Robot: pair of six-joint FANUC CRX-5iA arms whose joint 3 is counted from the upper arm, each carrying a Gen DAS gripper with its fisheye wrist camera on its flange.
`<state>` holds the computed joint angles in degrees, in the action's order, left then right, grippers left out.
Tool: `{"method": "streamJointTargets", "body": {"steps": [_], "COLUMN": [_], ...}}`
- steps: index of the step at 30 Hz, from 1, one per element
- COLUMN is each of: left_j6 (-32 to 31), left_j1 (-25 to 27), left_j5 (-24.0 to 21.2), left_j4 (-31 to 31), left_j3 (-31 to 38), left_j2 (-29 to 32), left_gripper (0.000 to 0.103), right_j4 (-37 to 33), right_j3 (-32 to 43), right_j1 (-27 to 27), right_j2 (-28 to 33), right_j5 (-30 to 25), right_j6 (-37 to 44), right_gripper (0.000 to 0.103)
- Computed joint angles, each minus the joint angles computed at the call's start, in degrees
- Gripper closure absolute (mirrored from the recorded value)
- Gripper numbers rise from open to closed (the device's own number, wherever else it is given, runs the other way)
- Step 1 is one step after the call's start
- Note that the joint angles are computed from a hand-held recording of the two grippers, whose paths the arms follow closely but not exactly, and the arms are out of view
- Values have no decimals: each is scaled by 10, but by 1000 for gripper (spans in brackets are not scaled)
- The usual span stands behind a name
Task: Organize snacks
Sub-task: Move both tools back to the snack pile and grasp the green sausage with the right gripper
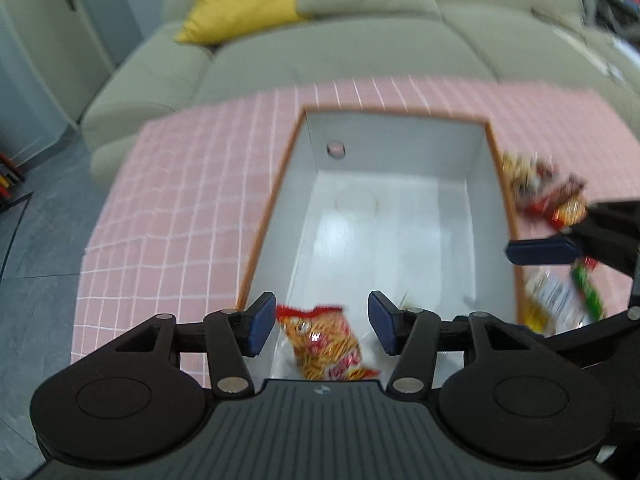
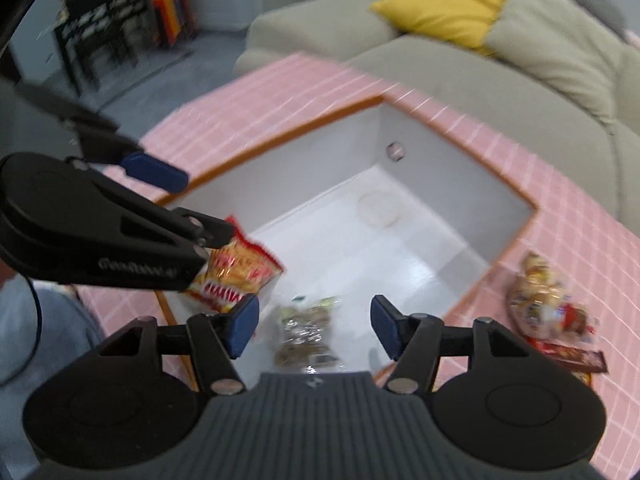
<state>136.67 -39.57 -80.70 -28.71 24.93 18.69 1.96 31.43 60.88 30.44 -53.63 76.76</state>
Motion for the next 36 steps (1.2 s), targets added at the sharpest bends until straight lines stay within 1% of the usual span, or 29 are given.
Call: {"method": "streamJointTargets", "body": {"steps": [2, 5, 8, 11, 13, 16, 18, 21, 26, 29, 31, 34, 36], "left_j6": [30, 78, 116, 144, 155, 168, 177, 181, 172, 172, 168, 168, 173], "left_j1": [-19, -48, -69, -88, -96, -102, -105, -112, -119, -122, -124, -125, -121], "left_j5": [4, 20, 52, 75, 90, 112, 127, 137, 152, 155, 152, 138, 148], "left_j4": [-29, -66, -79, -86, -84, -69, -55, -38, -13, 3, 8, 13, 20], "left_j3": [5, 9, 4, 4, 6, 4, 1, 3, 2, 5, 11, 26, 24], "left_j2": [-5, -9, -15, -14, -10, -3, 1, 14, 32, 47, 58, 75, 79], "left_gripper": [40, 38, 38, 38, 38, 38, 38, 38, 38, 38, 38, 38, 38], "right_j4": [43, 101, 129, 198, 224, 231, 250, 276, 312, 323, 317, 301, 288], "right_j3": [-62, -138, -195, -269, -301, -342, -375, -424, -496, -524, -534, -533, -528], "right_j1": [5, 10, 9, 10, 8, 3, 0, -4, -7, -8, -8, -13, -16], "right_j2": [-35, -77, -115, -154, -173, -201, -217, -240, -272, -282, -285, -277, -270], "right_j5": [53, 110, 146, 180, 188, 196, 204, 210, 216, 217, 215, 214, 213], "right_j6": [-52, -136, -187, -268, -307, -335, -363, -404, -457, -467, -465, -455, -446], "right_gripper": [43, 43, 43, 43, 43, 43, 43, 43, 43, 43, 43, 43, 43]}}
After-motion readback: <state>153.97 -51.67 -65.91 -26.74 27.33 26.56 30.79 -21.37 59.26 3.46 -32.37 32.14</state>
